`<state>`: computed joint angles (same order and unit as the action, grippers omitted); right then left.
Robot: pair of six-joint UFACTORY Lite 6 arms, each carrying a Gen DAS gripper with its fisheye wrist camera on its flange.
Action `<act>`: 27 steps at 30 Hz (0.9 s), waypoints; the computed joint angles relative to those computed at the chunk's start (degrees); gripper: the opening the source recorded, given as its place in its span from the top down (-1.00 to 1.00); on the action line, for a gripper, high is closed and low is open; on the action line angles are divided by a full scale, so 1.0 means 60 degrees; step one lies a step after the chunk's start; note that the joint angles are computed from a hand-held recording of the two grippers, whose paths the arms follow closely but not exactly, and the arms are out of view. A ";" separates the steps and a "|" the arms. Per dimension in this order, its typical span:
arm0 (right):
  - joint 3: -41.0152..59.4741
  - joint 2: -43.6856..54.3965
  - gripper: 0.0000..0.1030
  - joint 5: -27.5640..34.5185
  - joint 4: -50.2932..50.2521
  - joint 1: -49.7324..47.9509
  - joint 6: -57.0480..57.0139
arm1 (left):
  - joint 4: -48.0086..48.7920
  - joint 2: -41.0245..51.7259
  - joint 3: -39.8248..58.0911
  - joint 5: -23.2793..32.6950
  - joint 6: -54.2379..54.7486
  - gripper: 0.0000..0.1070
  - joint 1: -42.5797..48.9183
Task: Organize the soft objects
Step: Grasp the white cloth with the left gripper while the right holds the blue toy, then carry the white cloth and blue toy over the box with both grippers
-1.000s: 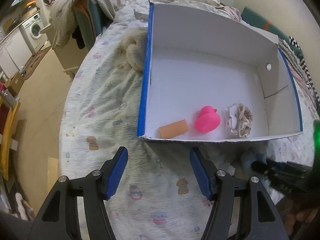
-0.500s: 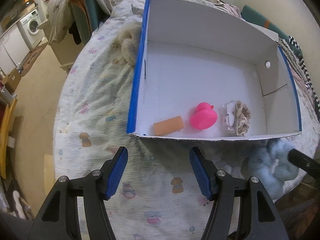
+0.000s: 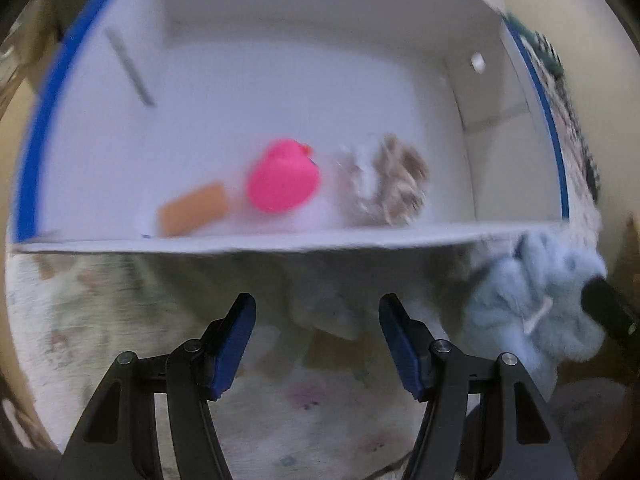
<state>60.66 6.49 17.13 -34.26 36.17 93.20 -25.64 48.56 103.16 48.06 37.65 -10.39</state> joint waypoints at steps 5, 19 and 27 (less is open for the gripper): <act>0.0028 0.0172 0.85 -0.0054 0.0175 -0.0029 -0.0194 | 0.0630 -0.0252 -0.0656 -0.0916 -0.0136 0.73 -0.0342; 0.0584 0.0805 0.85 0.0034 0.0963 0.0063 -0.1065 | 0.0140 -0.1217 -0.1075 -0.0425 0.0816 0.86 0.1241; 0.1257 0.1155 0.85 0.0293 0.1545 0.0553 -0.1507 | 0.0213 -0.2646 -0.2081 -0.0415 0.1318 0.86 0.2227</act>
<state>68.20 13.42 18.89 -24.99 39.48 84.16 -24.37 32.68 90.67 45.57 45.56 2.97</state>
